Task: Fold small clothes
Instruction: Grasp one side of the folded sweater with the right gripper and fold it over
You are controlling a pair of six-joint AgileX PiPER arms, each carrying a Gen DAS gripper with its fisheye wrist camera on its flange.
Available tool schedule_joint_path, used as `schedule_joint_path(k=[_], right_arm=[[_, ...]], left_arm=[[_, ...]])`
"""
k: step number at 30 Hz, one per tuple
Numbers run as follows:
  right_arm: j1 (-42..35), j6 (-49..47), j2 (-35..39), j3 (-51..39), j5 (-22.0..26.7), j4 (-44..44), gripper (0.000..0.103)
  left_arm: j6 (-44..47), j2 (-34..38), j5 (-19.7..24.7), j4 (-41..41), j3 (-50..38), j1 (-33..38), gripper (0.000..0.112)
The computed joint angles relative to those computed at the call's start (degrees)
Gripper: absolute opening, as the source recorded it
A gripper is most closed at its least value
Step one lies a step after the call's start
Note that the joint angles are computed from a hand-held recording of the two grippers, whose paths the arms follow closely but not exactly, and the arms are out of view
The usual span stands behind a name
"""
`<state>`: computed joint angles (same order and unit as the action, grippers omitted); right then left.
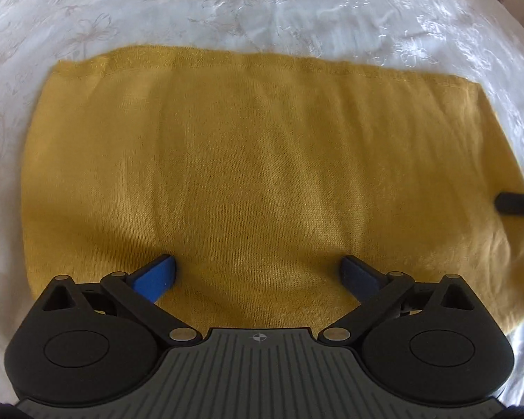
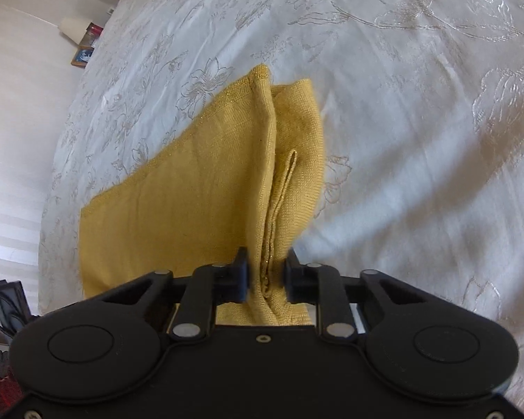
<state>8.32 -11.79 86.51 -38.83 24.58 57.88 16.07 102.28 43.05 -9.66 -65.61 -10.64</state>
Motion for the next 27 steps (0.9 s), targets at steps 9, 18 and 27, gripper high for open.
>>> schedule_joint_path(k=[9,18,27], right_arm=[[10.8,30.1,0.2,-15.4,3.4,-25.9,0.028],[22.6,39.5,15.8,-38.5,3.3,-30.4,0.027],[31.1,45.8,38.0,-66.7,10.1,-36.4,0.018]], left_arm=[[12.1,-4.1,4.8,-13.1,-3.6,13.7,0.101],[20.9,-3.0,11.5,-18.2,-9.8,27.6,0.101],[24.3,2.1,18.0,-18.5,-17.3,37.7,0.101]])
